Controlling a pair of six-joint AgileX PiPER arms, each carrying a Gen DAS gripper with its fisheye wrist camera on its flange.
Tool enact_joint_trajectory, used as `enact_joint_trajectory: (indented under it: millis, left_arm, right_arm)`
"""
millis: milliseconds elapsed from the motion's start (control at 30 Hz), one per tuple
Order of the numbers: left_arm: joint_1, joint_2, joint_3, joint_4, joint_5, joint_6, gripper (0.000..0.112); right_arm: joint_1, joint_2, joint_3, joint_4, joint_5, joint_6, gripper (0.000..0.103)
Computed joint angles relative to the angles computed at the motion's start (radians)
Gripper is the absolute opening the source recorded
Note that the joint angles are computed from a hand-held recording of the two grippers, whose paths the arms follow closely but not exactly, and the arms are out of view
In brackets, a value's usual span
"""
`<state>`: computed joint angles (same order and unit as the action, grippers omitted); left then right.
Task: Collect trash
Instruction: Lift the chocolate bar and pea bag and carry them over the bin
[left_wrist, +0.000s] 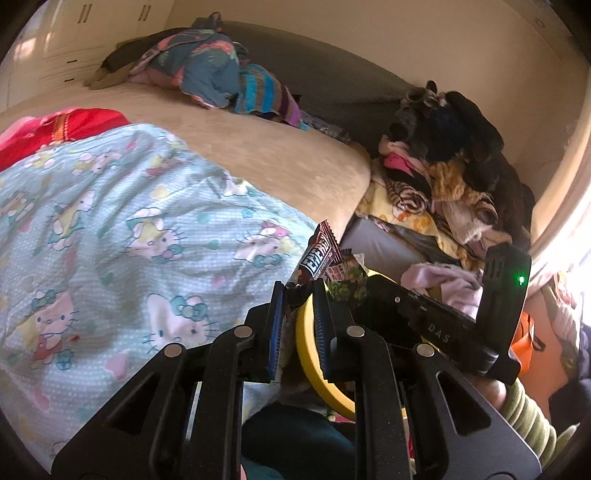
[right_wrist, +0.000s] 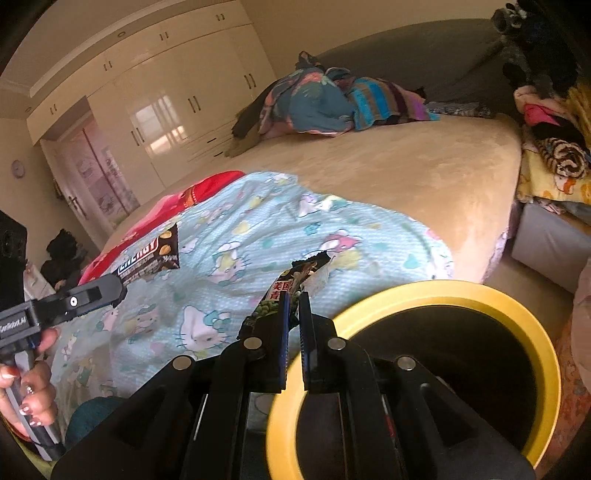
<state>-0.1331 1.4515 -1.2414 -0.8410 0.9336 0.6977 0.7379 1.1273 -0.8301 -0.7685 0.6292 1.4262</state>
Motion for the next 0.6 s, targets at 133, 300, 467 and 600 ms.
enact_joint_trajectory:
  millis: [133, 300, 467, 600]
  left_arm:
    - [-0.048, -0.013, 0.015, 0.021, -0.019, -0.011, 0.011]
    - [-0.112, -0.023, 0.031, 0.052, -0.04, -0.027, 0.011]
    - [-0.18, -0.033, 0.052, 0.095, -0.072, -0.045, 0.011]
    - [-0.234, -0.039, 0.067, 0.135, -0.099, -0.067, 0.011]
  right_arm:
    - [-0.002, -0.046, 0.028, 0.004, 0.039, 0.001, 0.006]
    - [-0.007, -0.106, 0.067, 0.023, 0.098, -0.007, 0.006]
    - [-0.038, -0.161, 0.117, 0.064, 0.132, -0.043, 0.006]
    - [-0.105, -0.195, 0.162, 0.113, 0.119, -0.095, 0.006]
